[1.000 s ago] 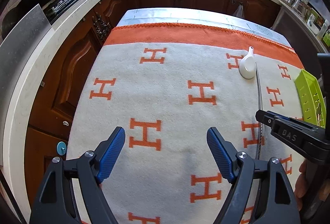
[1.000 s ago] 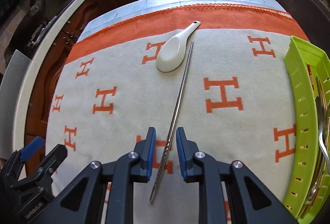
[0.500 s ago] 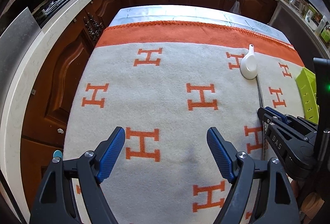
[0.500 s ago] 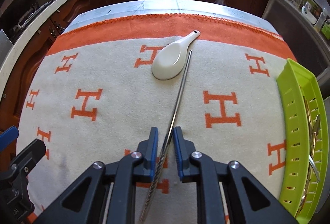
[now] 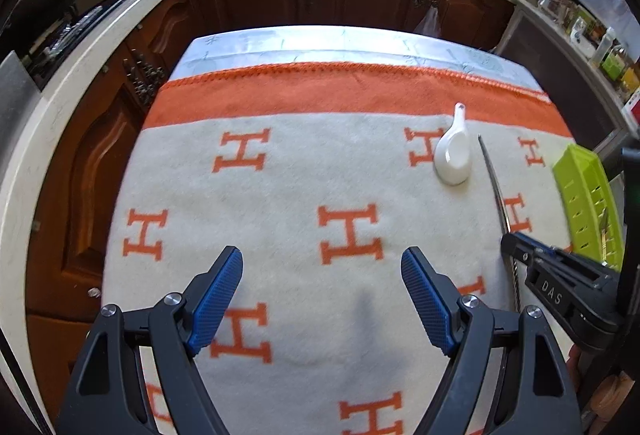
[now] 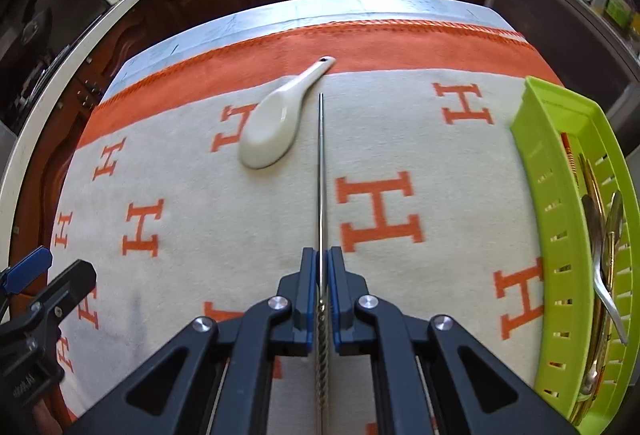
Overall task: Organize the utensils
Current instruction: 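Grasp the white ceramic spoon with the left tool while the right tool holds the chopstick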
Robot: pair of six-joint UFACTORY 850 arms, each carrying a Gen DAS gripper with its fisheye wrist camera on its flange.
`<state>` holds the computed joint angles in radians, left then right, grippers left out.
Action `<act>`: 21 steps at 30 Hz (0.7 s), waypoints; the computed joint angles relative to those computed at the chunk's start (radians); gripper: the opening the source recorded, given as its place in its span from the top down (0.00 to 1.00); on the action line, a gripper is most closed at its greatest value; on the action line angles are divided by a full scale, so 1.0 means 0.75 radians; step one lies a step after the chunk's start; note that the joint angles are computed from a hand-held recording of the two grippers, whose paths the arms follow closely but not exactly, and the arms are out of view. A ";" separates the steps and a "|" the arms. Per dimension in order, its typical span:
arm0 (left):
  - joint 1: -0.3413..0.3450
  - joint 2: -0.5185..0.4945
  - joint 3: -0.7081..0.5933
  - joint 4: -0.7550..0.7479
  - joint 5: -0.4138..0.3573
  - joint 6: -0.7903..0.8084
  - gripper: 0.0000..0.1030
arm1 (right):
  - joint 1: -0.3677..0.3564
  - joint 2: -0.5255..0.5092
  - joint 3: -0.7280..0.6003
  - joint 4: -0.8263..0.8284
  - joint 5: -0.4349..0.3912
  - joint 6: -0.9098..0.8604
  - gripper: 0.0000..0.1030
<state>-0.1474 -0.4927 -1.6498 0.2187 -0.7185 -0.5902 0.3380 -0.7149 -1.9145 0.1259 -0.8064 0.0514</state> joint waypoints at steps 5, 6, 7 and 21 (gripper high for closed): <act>0.072 -0.103 -0.139 -0.340 0.049 0.330 0.22 | -0.048 0.014 0.018 0.124 0.035 -0.027 0.95; 0.085 -0.140 -0.187 -0.406 0.035 0.399 0.22 | -0.055 0.019 0.025 0.148 0.047 -0.034 0.95; 0.095 -0.174 -0.230 -0.462 0.019 0.460 0.22 | -0.061 0.024 0.032 0.167 0.059 -0.039 0.95; 0.062 -0.847 -1.236 -0.679 -0.424 0.958 0.32 | -0.094 0.097 0.153 0.227 0.160 0.023 0.95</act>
<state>-0.1008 -1.1281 -2.5765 -0.2906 -1.0366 0.1284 0.2673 -0.6418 -1.7996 0.2960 -0.6865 0.0686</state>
